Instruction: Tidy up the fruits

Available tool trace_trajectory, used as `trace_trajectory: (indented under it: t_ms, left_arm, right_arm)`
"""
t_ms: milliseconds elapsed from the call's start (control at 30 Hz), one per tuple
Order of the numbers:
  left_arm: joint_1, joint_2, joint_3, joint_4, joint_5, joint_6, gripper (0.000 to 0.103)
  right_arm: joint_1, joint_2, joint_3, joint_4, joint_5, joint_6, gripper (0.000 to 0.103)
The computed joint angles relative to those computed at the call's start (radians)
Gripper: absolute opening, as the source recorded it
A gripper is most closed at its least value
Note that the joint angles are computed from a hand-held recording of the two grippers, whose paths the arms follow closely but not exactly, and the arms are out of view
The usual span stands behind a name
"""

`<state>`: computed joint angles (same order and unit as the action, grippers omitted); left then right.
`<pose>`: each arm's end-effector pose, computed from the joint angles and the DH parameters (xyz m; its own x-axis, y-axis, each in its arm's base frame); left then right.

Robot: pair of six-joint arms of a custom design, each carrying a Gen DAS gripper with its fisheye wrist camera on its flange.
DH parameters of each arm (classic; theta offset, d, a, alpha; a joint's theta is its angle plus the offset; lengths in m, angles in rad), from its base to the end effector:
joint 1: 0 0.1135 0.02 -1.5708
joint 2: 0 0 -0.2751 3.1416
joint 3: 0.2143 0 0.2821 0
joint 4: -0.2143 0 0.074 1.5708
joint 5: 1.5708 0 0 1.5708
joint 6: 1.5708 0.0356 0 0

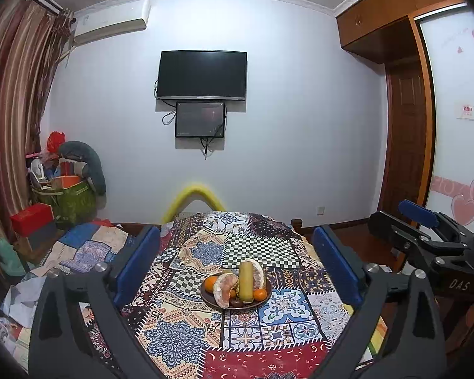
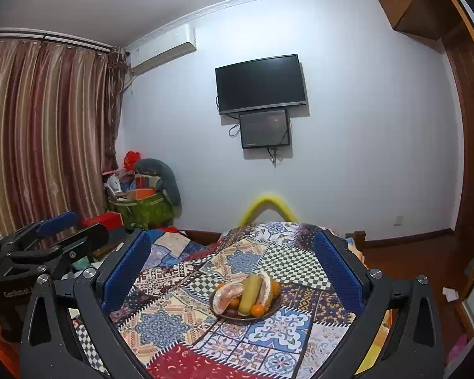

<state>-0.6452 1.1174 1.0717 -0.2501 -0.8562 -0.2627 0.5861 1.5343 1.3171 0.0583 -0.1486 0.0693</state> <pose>0.2325 -0.1413 0.3798 -0.1773 -0.0795 -0.9809 -0.2374 0.9708 -0.0358 0.3302 0.2256 0.3703 -0.1778 -0.0359 -0.9834 -0.6581 0.7473 0.0917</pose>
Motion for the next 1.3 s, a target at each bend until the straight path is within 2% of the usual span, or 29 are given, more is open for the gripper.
trace_trajectory:
  t_ms: [1300]
  left_arm:
    - [0.016, 0.020, 0.014, -0.021, 0.055, -0.003, 0.102]
  right_arm:
    - [-0.008, -0.041, -0.015, -0.035, 0.033, 0.005, 0.103]
